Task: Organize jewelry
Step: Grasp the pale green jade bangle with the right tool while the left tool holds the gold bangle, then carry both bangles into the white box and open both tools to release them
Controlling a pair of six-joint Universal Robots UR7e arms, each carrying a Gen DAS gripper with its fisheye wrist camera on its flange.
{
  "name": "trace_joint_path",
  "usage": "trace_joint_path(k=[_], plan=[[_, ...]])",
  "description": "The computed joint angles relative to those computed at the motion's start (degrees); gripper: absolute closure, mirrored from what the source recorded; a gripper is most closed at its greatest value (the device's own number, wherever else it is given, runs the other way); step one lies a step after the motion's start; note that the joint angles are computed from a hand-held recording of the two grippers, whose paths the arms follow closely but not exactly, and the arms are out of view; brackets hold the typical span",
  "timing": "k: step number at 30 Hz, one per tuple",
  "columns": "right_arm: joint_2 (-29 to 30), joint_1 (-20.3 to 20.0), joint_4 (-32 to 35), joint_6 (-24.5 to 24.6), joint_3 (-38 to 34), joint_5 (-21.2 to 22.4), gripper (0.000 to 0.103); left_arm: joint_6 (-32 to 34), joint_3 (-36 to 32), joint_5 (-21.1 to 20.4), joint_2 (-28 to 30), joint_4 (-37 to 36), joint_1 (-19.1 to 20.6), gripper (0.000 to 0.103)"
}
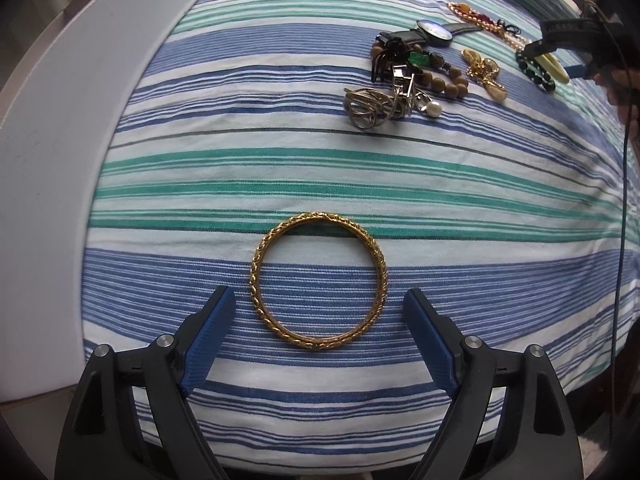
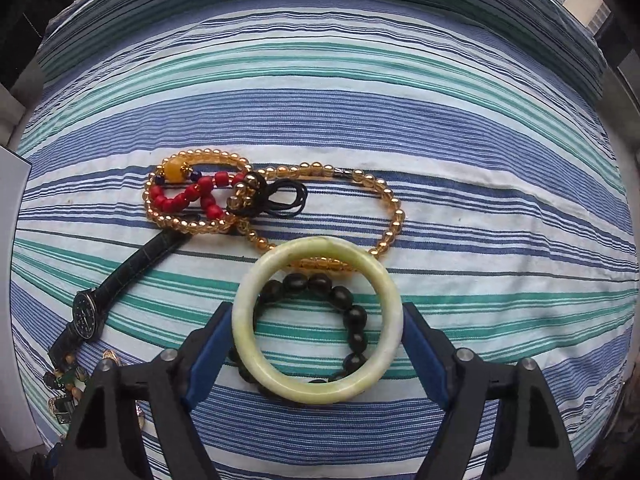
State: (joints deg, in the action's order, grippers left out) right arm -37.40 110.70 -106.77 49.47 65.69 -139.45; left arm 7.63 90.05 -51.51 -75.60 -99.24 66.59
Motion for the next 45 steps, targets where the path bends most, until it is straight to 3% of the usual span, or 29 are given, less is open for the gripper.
trace_joint_path(k=[4, 9, 13, 19, 26, 29, 34, 35, 38, 39, 41, 43, 45], plan=[[-2.9, 2.5, -4.2, -1.1, 5.5, 1.7, 0.020, -0.6, -1.0, -0.9, 0.2, 0.8, 0.4, 0.016], [-5.0, 6.8, -4.8, -2.1, 12.1, 6.3, 0.020, -1.7, -3.8, -3.2, 1.3, 3.1, 1.3, 0.015], [-4.0, 9.5, -3.6, -1.2, 14.9, 8.3, 0.020, -3.6, -8.5, -6.9, 2.9, 7.7, 2.7, 0.015], [-1.7, 11.1, -2.1, 2.1, 16.2, 7.9, 0.020, -7.3, -16.7, -13.2, 4.6, 13.2, 5.4, 0.010], [-6.8, 11.1, -16.2, 2.3, 23.8, 11.1, 0.017, -4.5, -13.0, -8.9, 3.3, 12.2, 3.6, 0.009], [-8.1, 11.1, -14.1, 4.1, 24.2, 10.8, 0.017, -3.3, -9.1, -5.8, 2.8, 10.0, 2.3, 0.009], [-8.2, 9.7, -8.9, 1.7, 22.6, 11.4, 0.017, -2.0, -4.9, -1.7, 2.4, 6.9, 0.9, 0.008], [-7.8, 9.7, -10.2, 0.9, 22.7, 11.4, 0.014, -1.6, -4.0, -0.8, 2.2, 5.9, 0.6, 0.007], [-4.4, 10.4, -5.3, 0.4, 18.9, 8.6, 0.011, -0.5, -1.7, 1.8, 1.6, 4.2, -0.2, 0.007], [-3.8, 10.4, -4.7, 0.1, 18.2, 8.6, 0.005, -0.2, -1.2, 2.0, 1.4, 3.7, -0.4, 0.007], [-3.0, 10.5, -4.6, 0.1, 17.5, 8.7, 0.001, -0.2, -1.0, 1.7, 1.0, 3.4, -0.4, 0.010], [-2.7, 10.5, -3.5, 1.0, 17.0, 8.3, 0.002, 1.1, -0.3, 1.3, 0.1, 1.3, -0.5, 0.035], [-2.3, 10.4, -4.5, 1.5, 16.4, 7.4, 0.012, 0.9, -1.0, 0.5, 0.1, 2.2, -0.6, 0.035]])
